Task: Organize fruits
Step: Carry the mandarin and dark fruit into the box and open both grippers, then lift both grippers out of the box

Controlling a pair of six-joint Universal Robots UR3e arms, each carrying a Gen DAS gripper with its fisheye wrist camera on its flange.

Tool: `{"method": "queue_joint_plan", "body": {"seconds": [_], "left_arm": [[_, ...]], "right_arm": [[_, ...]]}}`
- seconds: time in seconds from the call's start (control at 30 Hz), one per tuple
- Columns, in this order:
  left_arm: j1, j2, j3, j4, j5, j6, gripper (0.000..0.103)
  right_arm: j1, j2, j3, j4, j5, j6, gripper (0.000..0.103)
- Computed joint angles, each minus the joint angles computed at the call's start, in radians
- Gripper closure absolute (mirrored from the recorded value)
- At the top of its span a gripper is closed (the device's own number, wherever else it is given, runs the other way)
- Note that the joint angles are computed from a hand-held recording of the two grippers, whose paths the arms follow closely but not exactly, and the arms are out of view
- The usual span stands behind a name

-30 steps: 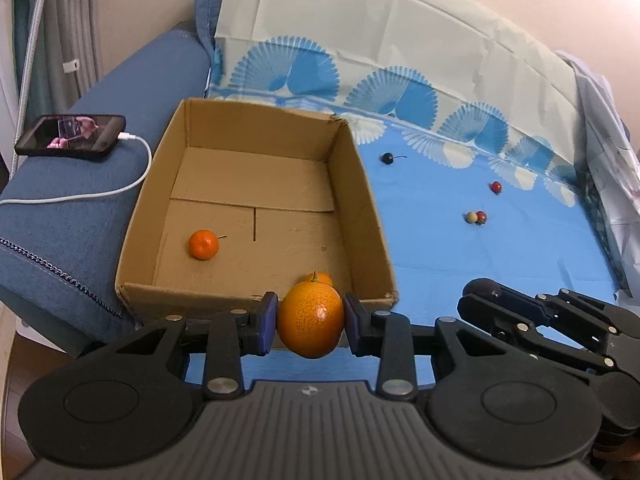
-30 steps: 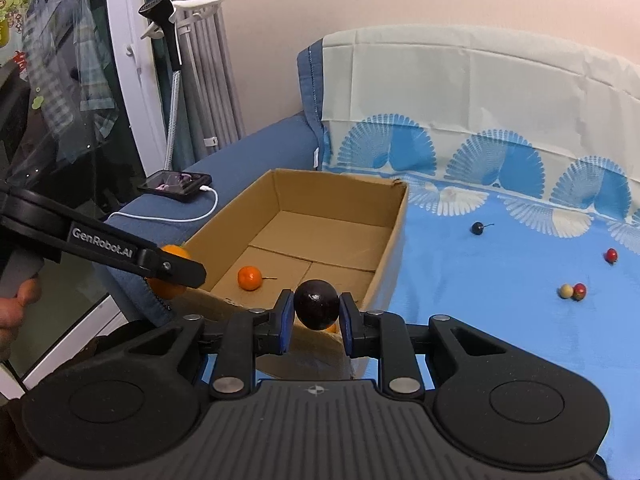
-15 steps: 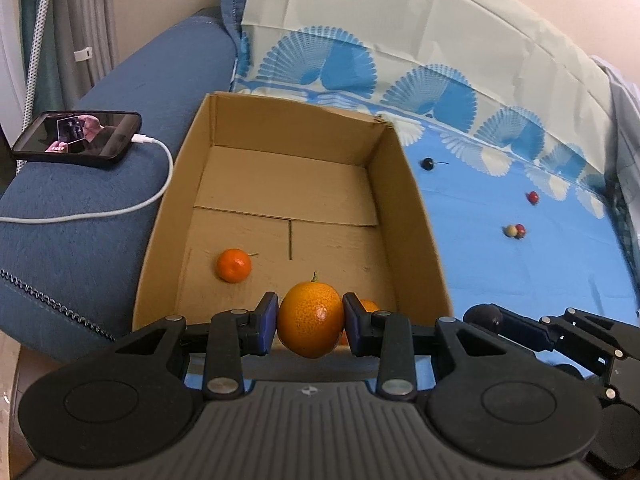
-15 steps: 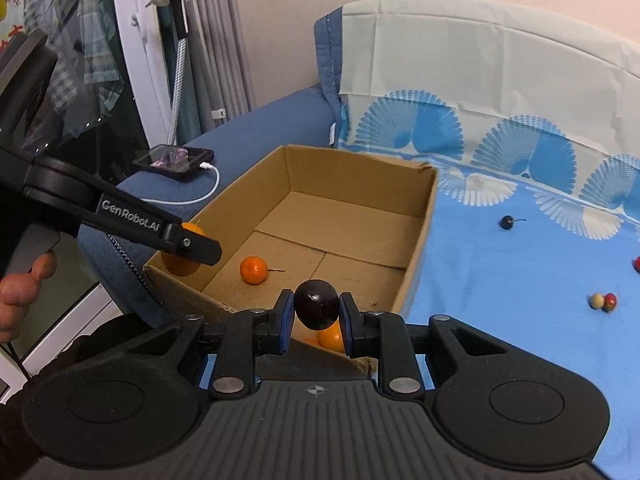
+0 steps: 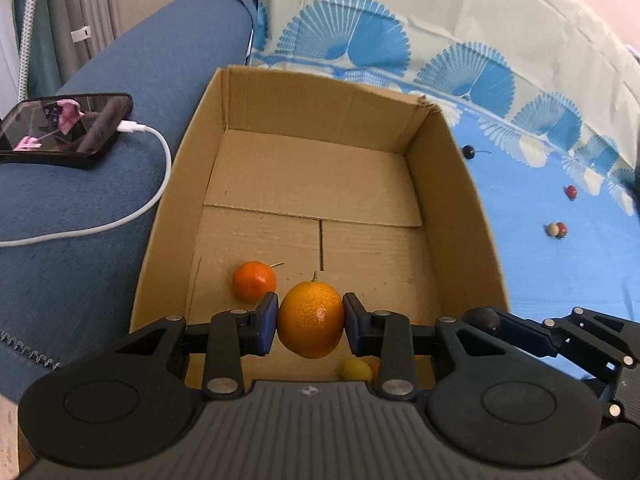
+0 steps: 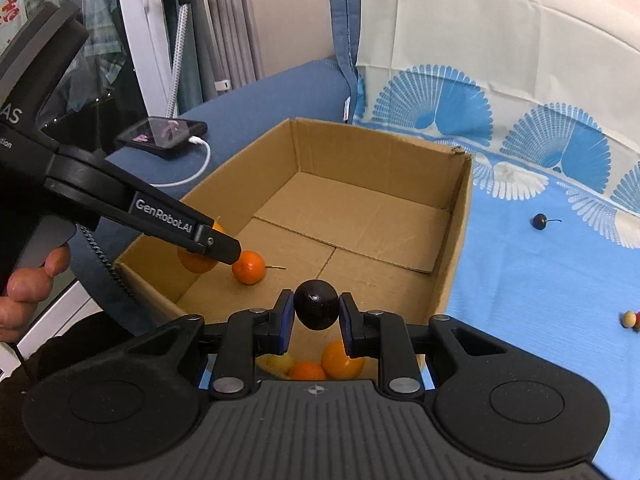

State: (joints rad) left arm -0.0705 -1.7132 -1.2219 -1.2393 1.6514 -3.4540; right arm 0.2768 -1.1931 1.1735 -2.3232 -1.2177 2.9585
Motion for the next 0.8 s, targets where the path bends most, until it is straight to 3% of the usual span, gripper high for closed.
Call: {"method": "queue_joint_plan", "body": {"seconds": [0.47,0.53,0.57,0.6,0.63,0.67,0.73,0.8], "left_arm": [[0.015,-0.134,-0.014,0.013,0.021,0.05,0.064],[0.012,-0.133,-0.025,0.024,0.028,0.058,0.05],[0.01,-0.127,-0.033,0.035,0.033,0.059,0.02],[0.005,-0.124,-0.034,0.043,0.044,0.05,0.0],[0.001,-0.109,-0.054,0.074,0.052,0.042,0.0],[-0.002,-0.098,-0.063,0.091,0.054,0.041,0.0],[-0.002,-0.101,-0.029,0.063,0.044,0.052,0.0],[-0.011,-0.105,0.005,0.029,0.058,0.041,0.0]], "right_arm": [[0.04,0.135,-0.086,0.033,-0.063,-0.071,0.078],[0.044,0.141,-0.096,0.044,-0.07,-0.08,0.078],[0.044,0.14,-0.099,0.051,-0.072,-0.083,0.077],[0.046,0.136,-0.093,0.043,-0.079,-0.081,0.076],[0.046,0.132,-0.092,0.045,-0.082,-0.085,0.062],[0.042,0.124,-0.089,0.049,-0.073,-0.096,0.04],[0.036,0.098,-0.061,0.019,-0.056,-0.118,0.025],[0.038,0.075,-0.045,0.005,-0.063,-0.139,0.021]]}}
